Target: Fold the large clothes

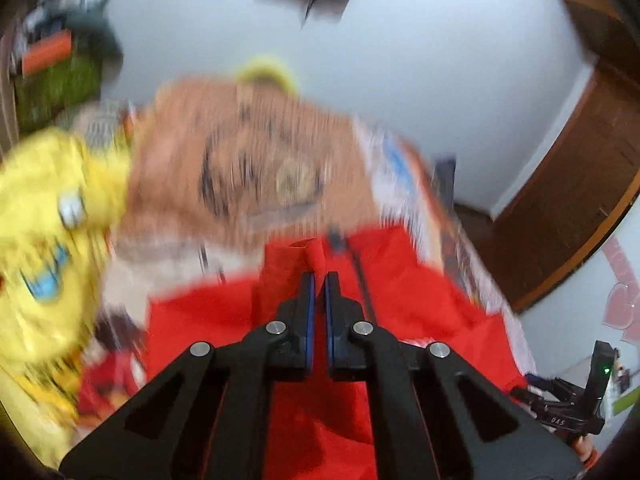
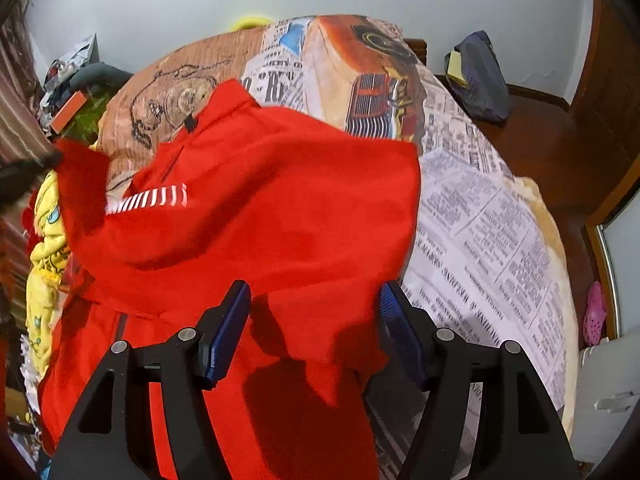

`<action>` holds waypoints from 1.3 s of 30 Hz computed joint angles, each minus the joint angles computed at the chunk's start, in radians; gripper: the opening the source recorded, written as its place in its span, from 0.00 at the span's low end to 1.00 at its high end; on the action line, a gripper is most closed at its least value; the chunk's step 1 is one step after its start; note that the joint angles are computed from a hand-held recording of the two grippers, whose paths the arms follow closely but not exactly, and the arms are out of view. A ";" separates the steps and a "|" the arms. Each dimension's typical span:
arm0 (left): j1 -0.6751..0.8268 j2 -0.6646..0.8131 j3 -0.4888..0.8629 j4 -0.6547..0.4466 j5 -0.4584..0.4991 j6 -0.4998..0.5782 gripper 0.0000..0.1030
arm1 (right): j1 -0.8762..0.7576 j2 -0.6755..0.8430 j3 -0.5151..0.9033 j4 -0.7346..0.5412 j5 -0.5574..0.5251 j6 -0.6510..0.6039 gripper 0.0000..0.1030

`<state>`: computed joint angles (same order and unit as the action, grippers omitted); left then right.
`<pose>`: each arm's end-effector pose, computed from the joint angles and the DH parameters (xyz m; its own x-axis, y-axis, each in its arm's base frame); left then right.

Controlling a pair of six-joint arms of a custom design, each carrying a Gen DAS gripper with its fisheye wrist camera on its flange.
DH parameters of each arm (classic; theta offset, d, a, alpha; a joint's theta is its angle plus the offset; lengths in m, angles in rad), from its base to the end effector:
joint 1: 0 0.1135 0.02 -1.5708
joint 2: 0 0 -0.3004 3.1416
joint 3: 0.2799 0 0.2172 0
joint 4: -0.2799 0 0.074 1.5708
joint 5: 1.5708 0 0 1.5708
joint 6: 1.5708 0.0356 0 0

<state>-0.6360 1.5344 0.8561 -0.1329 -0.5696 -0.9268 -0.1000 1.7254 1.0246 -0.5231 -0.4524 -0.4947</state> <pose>0.2374 -0.1514 0.2540 -0.5113 -0.4596 -0.7262 -0.3455 0.8836 -0.3159 0.3006 -0.0145 0.2219 -0.7960 -0.3493 -0.4944 -0.4954 0.8453 0.2004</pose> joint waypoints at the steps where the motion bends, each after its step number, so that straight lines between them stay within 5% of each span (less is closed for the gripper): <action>1: -0.017 -0.023 0.008 -0.022 -0.065 0.024 0.03 | 0.009 0.000 0.004 0.003 0.005 0.007 0.62; 5: -0.044 -0.094 -0.035 -0.085 -0.172 0.036 0.03 | 0.049 0.015 -0.004 0.032 0.036 0.020 0.62; 9: -0.036 -0.145 -0.181 -0.097 -0.113 -0.070 0.03 | 0.087 0.040 -0.025 0.059 0.079 0.019 0.62; 16: 0.001 -0.034 -0.505 0.185 0.072 -0.212 0.03 | 0.126 0.024 -0.084 0.123 0.138 0.003 0.67; 23: 0.032 0.211 -0.616 0.443 0.321 -0.264 0.07 | 0.144 0.007 -0.113 0.154 0.175 -0.007 0.70; 28: -0.047 0.190 -0.590 0.311 0.300 -0.297 0.16 | 0.147 -0.006 -0.117 0.134 0.203 -0.030 0.72; 31: -0.075 0.117 -0.545 0.145 0.290 -0.302 0.34 | 0.145 -0.020 -0.102 0.091 0.209 -0.051 0.72; 39: -0.140 -0.106 -0.365 -0.270 0.105 -0.276 0.41 | 0.135 -0.076 -0.032 -0.005 0.165 -0.078 0.72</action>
